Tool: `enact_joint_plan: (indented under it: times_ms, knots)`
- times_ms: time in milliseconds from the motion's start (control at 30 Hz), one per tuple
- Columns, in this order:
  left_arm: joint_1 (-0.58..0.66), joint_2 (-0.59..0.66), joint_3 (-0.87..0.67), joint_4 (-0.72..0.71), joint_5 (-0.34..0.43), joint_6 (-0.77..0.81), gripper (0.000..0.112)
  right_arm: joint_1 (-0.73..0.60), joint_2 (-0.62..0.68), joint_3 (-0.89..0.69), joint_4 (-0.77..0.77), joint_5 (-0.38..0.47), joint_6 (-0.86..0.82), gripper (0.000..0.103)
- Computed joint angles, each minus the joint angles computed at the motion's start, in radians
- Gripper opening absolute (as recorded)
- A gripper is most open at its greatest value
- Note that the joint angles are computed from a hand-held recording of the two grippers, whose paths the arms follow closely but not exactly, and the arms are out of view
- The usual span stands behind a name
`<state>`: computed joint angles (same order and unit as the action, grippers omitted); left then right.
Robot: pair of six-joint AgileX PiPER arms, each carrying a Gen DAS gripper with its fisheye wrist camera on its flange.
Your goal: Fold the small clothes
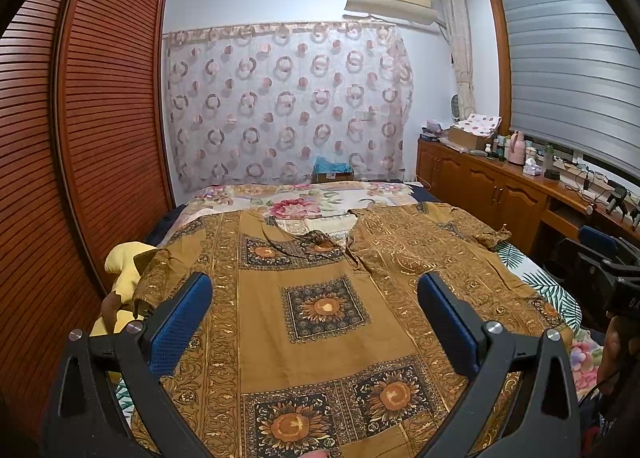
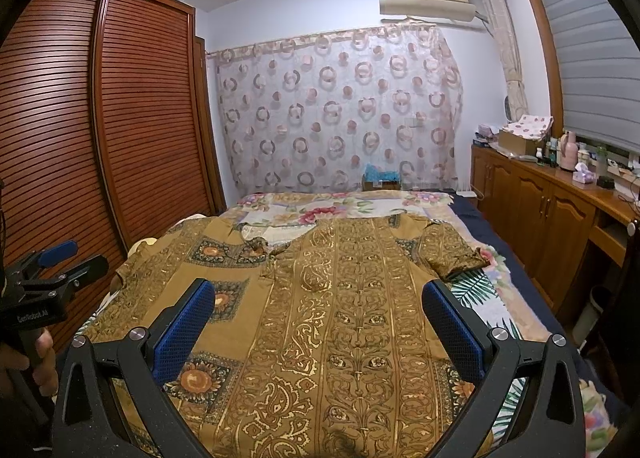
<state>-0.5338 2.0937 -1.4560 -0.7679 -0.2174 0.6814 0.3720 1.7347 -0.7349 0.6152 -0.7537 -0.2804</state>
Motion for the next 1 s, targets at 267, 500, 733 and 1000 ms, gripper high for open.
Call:
enact_joint_plan:
  times_ms: [267, 500, 733, 1000]
  knots:
    - [-0.001, -0.001, 0.002, -0.001, -0.003, 0.002, 0.103, 0.002, 0.002, 0.0, 0.003, -0.002, -0.002, 0.103]
    - [-0.003, -0.003, 0.002, -0.008, -0.004, 0.011, 0.103, 0.003, 0.003, 0.0, 0.0, -0.004, 0.001, 0.103]
    - [-0.003, -0.001, 0.003, 0.0, -0.008, 0.004, 0.103, 0.005, 0.005, -0.001, 0.0, -0.006, 0.002, 0.103]
    - [-0.003, -0.01, -0.008, -0.065, 0.005, 0.072, 0.103, 0.007, 0.007, -0.004, 0.003, -0.005, 0.0, 0.103]
